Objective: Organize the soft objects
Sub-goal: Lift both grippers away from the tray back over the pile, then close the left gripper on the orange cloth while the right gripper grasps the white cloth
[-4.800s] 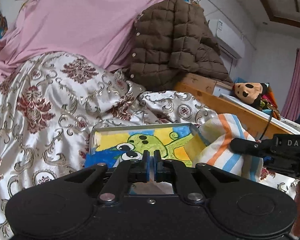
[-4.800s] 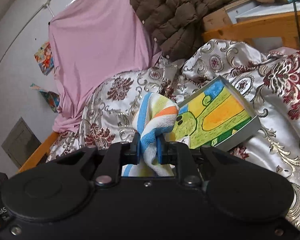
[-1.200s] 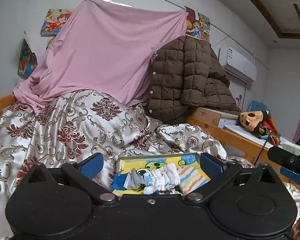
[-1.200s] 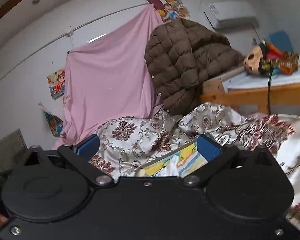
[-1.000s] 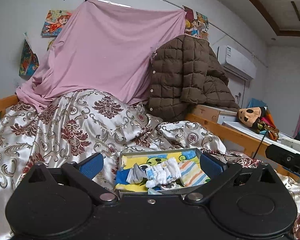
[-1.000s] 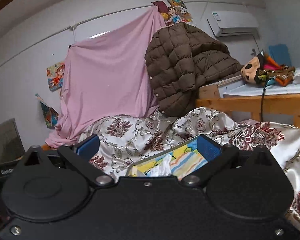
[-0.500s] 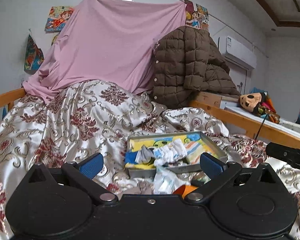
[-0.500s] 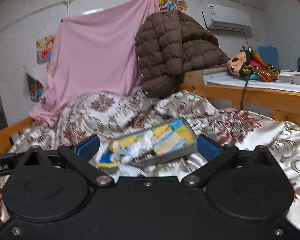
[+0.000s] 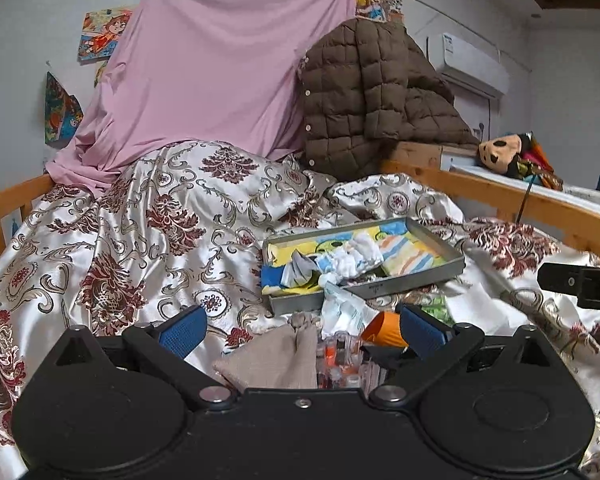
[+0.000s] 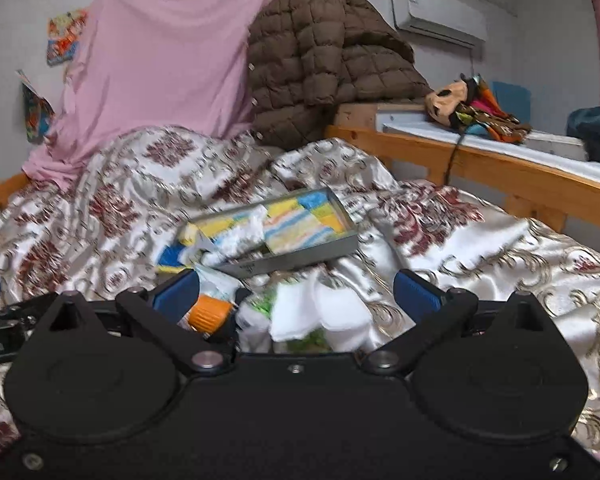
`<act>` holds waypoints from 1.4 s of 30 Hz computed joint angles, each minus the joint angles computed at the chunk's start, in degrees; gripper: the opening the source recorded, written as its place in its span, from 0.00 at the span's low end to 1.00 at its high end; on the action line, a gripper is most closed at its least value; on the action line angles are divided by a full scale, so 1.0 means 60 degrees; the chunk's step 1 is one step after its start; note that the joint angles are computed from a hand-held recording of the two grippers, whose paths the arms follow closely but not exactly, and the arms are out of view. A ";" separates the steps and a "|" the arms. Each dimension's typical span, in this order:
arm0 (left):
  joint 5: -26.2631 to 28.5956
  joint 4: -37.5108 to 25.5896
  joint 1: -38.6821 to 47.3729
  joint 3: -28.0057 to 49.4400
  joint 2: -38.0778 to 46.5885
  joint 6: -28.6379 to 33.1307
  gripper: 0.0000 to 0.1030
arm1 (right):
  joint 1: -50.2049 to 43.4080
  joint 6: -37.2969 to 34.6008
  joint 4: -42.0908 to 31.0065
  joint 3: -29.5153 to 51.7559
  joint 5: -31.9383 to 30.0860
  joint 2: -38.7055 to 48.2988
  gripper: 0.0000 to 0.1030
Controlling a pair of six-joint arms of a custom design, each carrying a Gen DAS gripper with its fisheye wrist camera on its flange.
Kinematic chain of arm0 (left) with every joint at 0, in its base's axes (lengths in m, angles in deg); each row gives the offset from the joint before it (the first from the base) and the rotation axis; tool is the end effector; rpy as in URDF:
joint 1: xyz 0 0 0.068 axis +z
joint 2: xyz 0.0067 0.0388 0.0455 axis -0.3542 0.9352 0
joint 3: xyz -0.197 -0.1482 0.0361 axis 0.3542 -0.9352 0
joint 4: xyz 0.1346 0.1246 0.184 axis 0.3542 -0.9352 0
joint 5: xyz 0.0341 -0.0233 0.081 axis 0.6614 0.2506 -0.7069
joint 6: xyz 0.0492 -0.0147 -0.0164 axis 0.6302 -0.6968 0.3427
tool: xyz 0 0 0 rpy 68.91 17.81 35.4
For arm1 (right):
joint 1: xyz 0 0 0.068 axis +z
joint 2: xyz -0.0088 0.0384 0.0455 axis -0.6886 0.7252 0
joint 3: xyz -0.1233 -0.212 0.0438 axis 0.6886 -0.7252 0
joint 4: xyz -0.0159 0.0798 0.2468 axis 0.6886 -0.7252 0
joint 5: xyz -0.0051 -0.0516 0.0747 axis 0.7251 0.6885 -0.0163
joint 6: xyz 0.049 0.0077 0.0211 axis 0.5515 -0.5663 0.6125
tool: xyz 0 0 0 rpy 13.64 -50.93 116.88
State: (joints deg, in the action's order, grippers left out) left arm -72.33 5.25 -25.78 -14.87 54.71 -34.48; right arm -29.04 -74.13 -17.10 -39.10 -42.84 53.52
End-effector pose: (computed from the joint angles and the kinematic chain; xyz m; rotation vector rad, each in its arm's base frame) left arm 0.2470 -0.0147 0.1965 -0.1271 1.8975 0.0733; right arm 0.2552 0.0598 0.2356 -0.0298 1.9269 0.0837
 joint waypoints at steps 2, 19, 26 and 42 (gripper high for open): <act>-0.0068 -0.0103 -0.0088 0.0020 0.0052 0.0121 0.99 | 0.0011 0.0052 -0.0427 0.0238 0.0181 0.0198 0.99; -0.0847 -0.1631 -0.0692 0.1143 0.1563 0.0732 0.99 | 0.0046 0.0267 -0.3220 0.2031 0.0356 0.2311 0.99; -0.1284 -0.2298 -0.0816 0.1683 0.2190 0.0774 0.99 | -0.0078 0.0000 -0.3877 0.2927 -0.0449 0.3683 0.99; -0.0470 -0.3556 -0.0540 0.3061 0.3700 0.1123 0.99 | -0.0777 -0.0776 -0.5513 0.5826 -0.2395 0.6549 0.99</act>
State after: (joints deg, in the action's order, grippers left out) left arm -75.15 -16.08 -29.03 3.50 76.91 -27.73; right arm -33.71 -78.79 -50.18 -4.14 -57.21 92.81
